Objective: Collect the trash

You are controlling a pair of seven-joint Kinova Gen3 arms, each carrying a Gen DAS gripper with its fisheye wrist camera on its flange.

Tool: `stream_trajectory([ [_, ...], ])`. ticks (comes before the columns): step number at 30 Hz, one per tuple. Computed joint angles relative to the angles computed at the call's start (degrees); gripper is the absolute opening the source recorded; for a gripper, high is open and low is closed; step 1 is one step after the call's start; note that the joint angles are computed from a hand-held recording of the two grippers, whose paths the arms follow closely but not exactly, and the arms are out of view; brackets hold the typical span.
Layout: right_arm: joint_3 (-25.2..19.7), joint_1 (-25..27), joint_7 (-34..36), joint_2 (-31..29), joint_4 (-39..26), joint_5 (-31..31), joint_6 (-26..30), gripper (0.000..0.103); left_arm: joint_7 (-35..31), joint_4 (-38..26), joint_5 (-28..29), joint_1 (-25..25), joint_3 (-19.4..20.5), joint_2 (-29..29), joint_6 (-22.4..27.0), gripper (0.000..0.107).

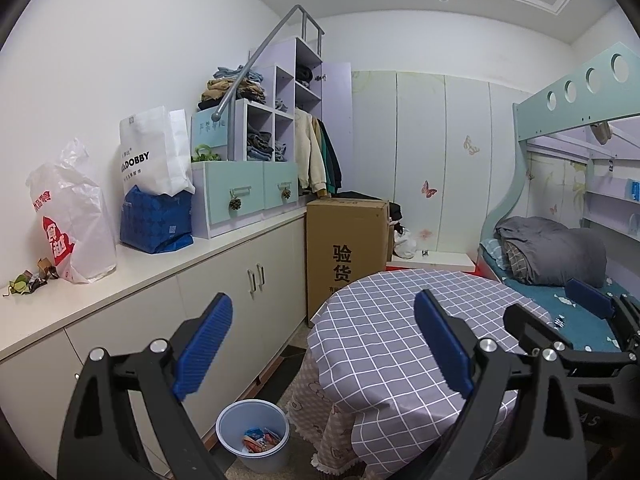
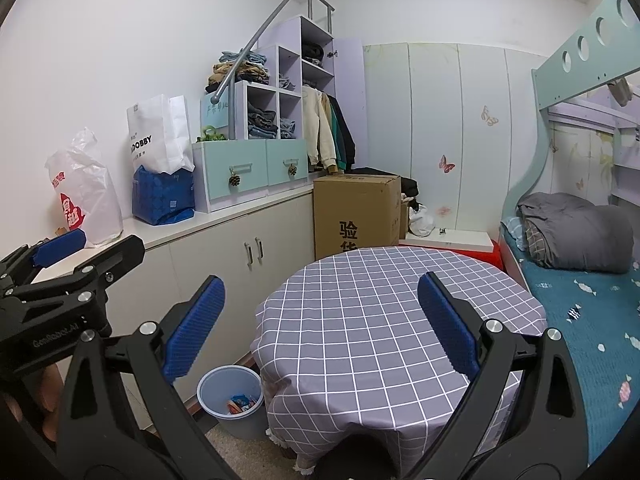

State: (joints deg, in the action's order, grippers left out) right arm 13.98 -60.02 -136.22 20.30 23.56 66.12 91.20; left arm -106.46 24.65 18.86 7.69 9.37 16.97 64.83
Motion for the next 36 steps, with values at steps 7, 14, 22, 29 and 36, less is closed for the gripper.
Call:
stream_trajectory([
  [7, -0.6, -0.4, -1.3, -1.1, 2.2, 0.7, 0.1, 0.095, -0.5, 1.6, 0.3, -0.1, 0.0, -0.7, -0.8, 0.09],
  [14, -2.6, 0.3, -2.2, -2.2, 3.9, 1.7, 0.3, 0.095, -1.0, 2.9, 0.6, -0.2, 0.1, -1.2, -1.1, 0.09],
  [22, -3.0, 0.7, -1.9, -2.0, 3.5, 1.8, 0.3, 0.095, -1.0, 3.4, 0.6, 0.0, 0.0, -1.5, -1.4, 0.09],
  [29, -3.1, 0.7, -1.9, -2.1, 3.7, 1.9, 0.3, 0.095, -1.0, 3.5, 0.6, 0.0, 0.0, -1.5, -1.4, 0.09],
  [36, -3.1, 0.6, -1.9, -2.0, 3.5, 1.9, 0.4, 0.095, -1.0, 3.6, 0.6, 0.0, 0.0, -1.6, -1.5, 0.09],
])
